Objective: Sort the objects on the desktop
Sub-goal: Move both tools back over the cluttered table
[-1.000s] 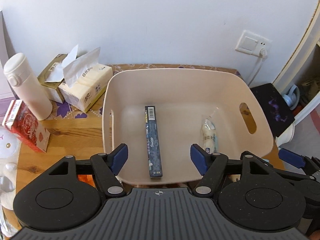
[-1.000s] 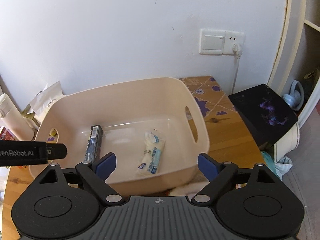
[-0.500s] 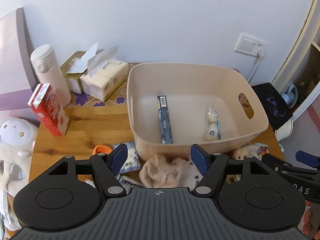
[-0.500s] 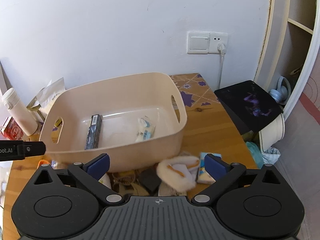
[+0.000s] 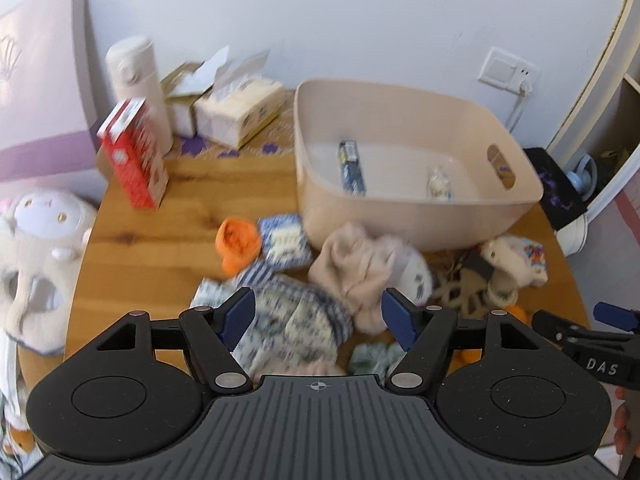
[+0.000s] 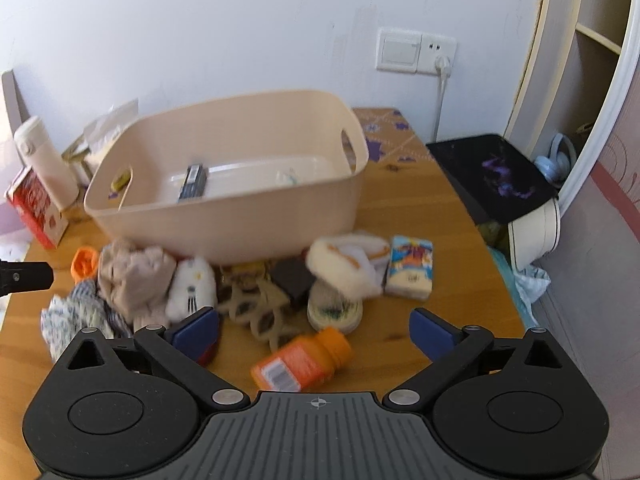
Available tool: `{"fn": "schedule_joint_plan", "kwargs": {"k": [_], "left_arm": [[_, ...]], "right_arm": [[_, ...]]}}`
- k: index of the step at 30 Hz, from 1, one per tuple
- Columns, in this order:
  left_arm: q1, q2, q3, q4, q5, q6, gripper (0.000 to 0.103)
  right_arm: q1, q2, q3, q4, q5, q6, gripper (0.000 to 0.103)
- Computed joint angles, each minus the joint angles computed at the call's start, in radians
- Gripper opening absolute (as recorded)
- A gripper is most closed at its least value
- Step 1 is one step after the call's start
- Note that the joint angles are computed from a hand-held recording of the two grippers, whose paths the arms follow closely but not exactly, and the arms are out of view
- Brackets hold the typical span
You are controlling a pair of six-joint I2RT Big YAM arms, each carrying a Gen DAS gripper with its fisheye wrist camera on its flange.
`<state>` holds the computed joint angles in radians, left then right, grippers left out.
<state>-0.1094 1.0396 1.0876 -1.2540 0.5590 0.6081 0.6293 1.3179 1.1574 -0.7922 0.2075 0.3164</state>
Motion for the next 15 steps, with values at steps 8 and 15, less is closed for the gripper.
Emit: {"fn": "schedule_joint_plan", "kwargs": {"k": [8, 15], "left_arm": [[0.092, -0.003, -0.047, -0.055, -0.016, 0.117, 0.071], [0.148, -0.016, -0.102, -0.067, -0.055, 0.227, 0.071]], "right_arm": [[0.019, -0.039, -0.061, -0.016, 0.004, -0.017, 0.103], [0.014, -0.065, -0.125, 0.006, -0.02, -0.043, 0.103]]}}
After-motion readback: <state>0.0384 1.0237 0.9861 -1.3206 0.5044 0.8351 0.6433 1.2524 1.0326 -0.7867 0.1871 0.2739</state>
